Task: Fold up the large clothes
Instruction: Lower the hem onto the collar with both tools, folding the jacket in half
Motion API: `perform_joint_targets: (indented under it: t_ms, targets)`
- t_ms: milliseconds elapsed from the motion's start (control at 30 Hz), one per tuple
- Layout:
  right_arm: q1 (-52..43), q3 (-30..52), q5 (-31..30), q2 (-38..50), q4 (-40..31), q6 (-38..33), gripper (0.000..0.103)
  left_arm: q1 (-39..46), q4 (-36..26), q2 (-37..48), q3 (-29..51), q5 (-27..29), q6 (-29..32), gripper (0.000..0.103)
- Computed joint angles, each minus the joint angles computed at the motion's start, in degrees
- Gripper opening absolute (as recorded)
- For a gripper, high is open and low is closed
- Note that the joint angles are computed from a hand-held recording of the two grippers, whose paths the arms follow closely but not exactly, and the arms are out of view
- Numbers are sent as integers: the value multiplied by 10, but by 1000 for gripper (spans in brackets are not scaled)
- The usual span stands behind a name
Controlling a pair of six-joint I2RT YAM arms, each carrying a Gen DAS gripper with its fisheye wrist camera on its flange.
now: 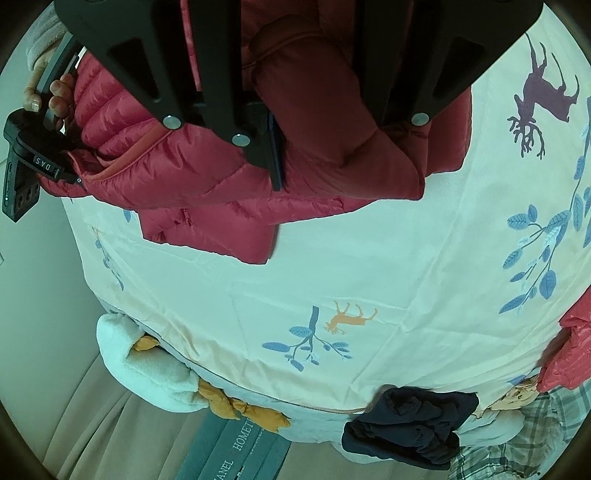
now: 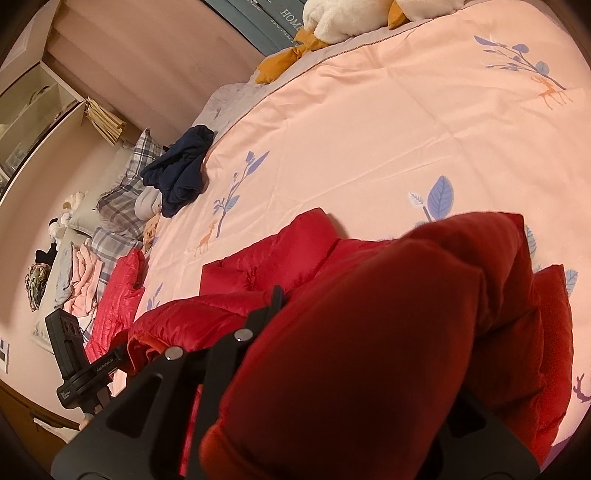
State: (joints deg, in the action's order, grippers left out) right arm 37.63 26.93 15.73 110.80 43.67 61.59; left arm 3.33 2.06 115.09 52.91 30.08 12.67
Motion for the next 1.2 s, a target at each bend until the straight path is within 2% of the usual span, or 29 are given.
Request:
perform_joint_targets:
  t_ms: [333, 800, 1000, 1067, 1133, 1167, 1200]
  targets:
    - [-6, 6, -8, 10, 1, 1, 16, -10, 10, 6, 1, -17, -2, 18]
    - [3, 11, -4, 11, -4, 11, 19, -16, -7, 15, 16, -25, -6, 18]
    - [-1, 12, -14, 6, -8, 14, 24, -16, -14, 16, 21, -24, -9, 18]
    - [-3, 11, -18, 4, -5, 16, 27, -16, -20, 20, 26, -23, -11, 18]
    - [-8, 6, -27, 4, 7, 22, 35, -15, -21, 22, 27, -23, -12, 18]
    - [-10, -1, -35, 4, 30, 28, 51, -15, -22, 22, 28, -22, -14, 18]
    - [-13, -13, -44, 7, 69, 32, 61, -15, -23, 23, 30, -20, -18, 19]
